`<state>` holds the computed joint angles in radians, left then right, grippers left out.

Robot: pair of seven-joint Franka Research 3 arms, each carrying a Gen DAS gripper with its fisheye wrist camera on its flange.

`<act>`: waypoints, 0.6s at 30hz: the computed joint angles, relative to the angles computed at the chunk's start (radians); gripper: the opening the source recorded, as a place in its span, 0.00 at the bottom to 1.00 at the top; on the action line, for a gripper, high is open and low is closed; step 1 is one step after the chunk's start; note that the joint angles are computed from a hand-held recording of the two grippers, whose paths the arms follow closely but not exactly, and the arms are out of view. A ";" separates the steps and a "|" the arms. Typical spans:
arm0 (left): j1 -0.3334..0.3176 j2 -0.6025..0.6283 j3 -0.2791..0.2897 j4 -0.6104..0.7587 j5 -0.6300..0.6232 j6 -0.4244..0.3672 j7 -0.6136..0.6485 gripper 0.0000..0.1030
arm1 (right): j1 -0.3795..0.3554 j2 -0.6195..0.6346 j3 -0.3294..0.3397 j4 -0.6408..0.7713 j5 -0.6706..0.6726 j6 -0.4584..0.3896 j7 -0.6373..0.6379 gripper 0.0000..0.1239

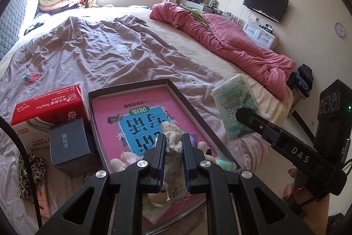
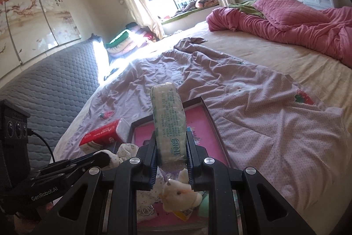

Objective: Organize soft objects
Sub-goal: 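Carry the white scrunchie in left tool while right tool carries the tissue pack over the tray, then lower the scrunchie and tissue pack into the tray and open both tools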

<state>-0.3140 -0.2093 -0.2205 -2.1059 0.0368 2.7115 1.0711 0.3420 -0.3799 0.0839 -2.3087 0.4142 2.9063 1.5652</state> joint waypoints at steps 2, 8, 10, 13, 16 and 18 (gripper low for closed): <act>0.010 0.009 -0.007 0.001 0.028 -0.014 -0.015 0.14 | -0.018 0.005 0.011 -0.001 -0.022 -0.013 0.015 0.18; 0.020 0.024 -0.009 -0.004 0.055 -0.030 -0.035 0.14 | -0.128 0.022 0.095 -0.003 -0.209 -0.043 0.124 0.19; 0.021 0.028 -0.010 -0.005 0.062 -0.034 -0.039 0.14 | -0.154 0.033 0.114 0.000 -0.276 -0.055 0.160 0.19; 0.023 0.030 -0.009 -0.010 0.064 -0.033 -0.046 0.14 | -0.184 0.048 0.134 0.002 -0.367 -0.077 0.219 0.19; 0.023 0.030 -0.004 -0.020 0.054 -0.026 -0.044 0.14 | -0.190 0.061 0.131 -0.003 -0.422 -0.083 0.255 0.19; 0.024 0.032 -0.004 -0.021 0.054 -0.025 -0.045 0.14 | -0.189 0.068 0.127 -0.003 -0.449 -0.085 0.271 0.19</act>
<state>-0.2896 -0.1776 -0.2241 -2.1273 0.0905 2.6862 1.0258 0.1531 -0.3123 0.2106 -2.3119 -0.0349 2.8210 1.8361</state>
